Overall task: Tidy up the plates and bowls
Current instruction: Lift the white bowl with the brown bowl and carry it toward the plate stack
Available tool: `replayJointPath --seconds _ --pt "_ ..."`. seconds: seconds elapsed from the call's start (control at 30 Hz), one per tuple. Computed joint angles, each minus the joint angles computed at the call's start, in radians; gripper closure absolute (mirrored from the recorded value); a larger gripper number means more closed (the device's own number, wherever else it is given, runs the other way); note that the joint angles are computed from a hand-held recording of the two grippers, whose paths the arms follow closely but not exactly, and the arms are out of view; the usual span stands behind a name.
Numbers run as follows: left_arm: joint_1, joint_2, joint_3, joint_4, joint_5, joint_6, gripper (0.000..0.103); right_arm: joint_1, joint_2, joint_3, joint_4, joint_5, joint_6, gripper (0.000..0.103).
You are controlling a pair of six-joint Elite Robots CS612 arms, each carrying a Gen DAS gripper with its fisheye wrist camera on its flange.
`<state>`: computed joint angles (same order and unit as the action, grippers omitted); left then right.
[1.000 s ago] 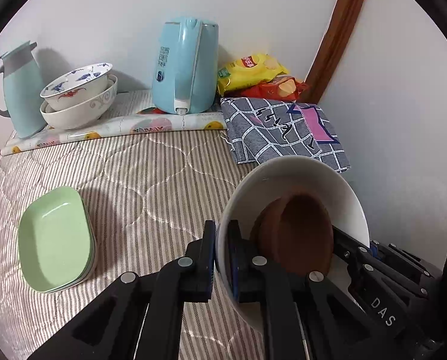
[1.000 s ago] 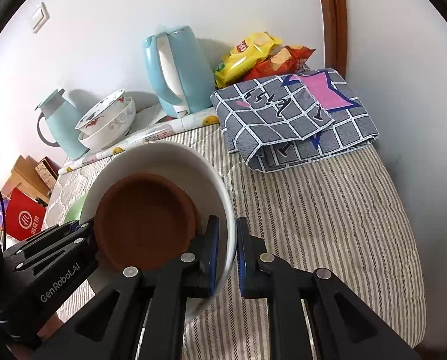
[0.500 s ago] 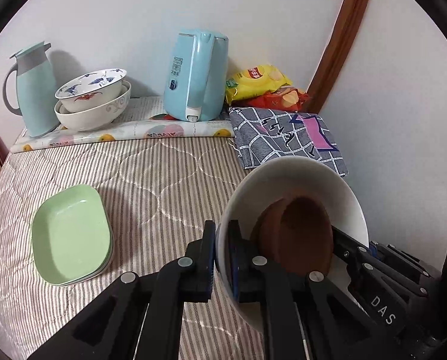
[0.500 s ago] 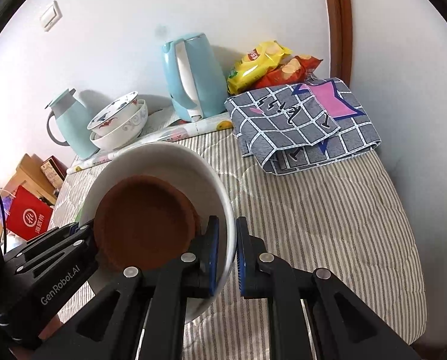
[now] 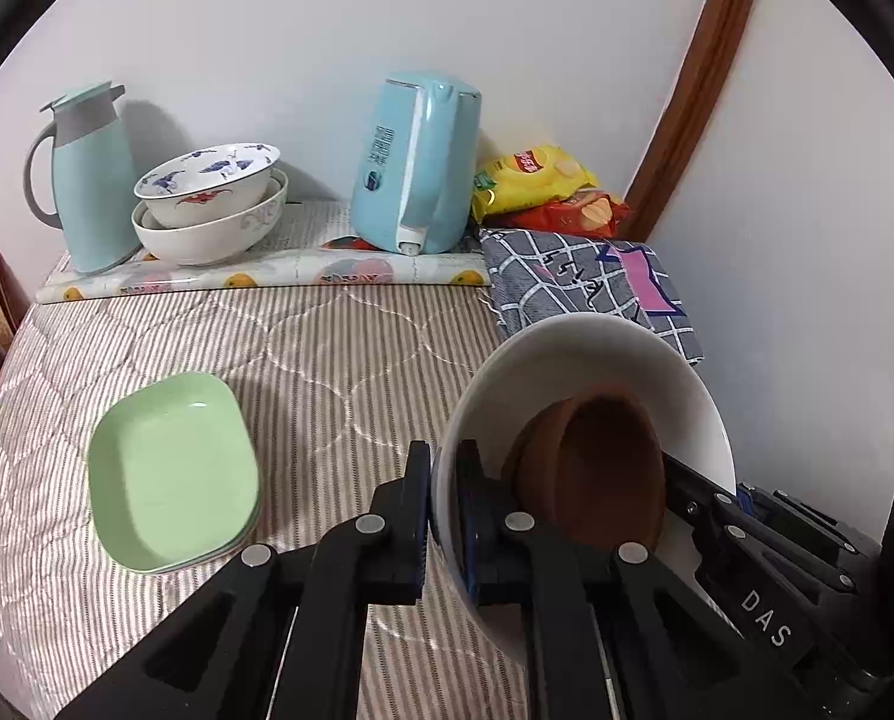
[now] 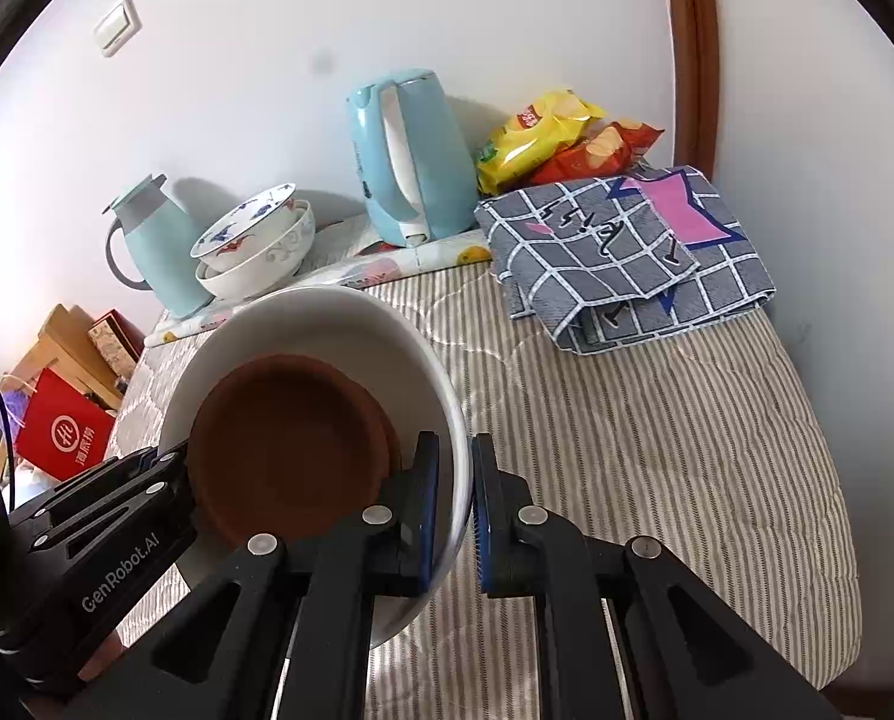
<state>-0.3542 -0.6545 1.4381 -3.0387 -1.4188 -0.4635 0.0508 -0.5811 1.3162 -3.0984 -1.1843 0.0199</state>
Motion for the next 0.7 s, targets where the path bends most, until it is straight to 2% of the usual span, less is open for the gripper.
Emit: replayJointPath --seconds 0.7 --pt "0.047 -0.015 0.024 -0.006 0.015 -0.026 0.094 0.047 0.021 -0.063 0.042 0.018 -0.02 0.093"
